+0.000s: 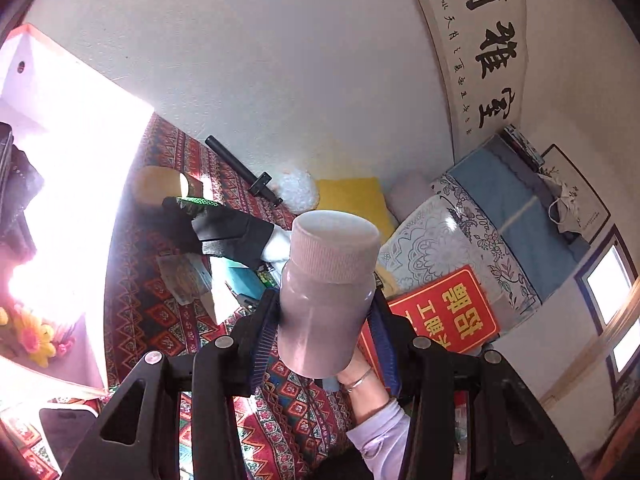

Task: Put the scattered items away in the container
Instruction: 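Carry the white bottle toward the box with left tool while right tool reaches the teal pencil case, then carry white bottle and teal pencil case into the pink box, open both tools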

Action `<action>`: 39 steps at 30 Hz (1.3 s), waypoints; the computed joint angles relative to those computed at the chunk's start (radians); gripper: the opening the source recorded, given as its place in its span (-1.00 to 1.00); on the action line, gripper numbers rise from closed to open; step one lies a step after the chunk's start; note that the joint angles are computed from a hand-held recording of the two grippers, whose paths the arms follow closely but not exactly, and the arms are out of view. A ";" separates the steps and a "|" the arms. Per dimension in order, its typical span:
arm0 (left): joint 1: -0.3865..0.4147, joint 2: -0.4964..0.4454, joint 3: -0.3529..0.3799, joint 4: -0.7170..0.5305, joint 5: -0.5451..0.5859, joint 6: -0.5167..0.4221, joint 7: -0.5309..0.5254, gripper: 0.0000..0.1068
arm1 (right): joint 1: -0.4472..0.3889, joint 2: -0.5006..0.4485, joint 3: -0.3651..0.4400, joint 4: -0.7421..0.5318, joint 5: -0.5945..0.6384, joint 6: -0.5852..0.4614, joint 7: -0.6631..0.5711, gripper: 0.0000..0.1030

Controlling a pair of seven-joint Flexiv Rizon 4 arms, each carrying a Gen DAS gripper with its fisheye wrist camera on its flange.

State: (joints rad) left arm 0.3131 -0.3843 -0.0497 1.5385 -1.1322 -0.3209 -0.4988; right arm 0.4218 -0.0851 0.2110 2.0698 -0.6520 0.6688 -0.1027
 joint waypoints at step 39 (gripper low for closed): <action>0.133 -0.055 -0.014 -0.091 -0.158 0.095 -0.097 -0.21 | -0.064 0.081 -0.094 -0.073 -0.797 0.623 1.006 -0.25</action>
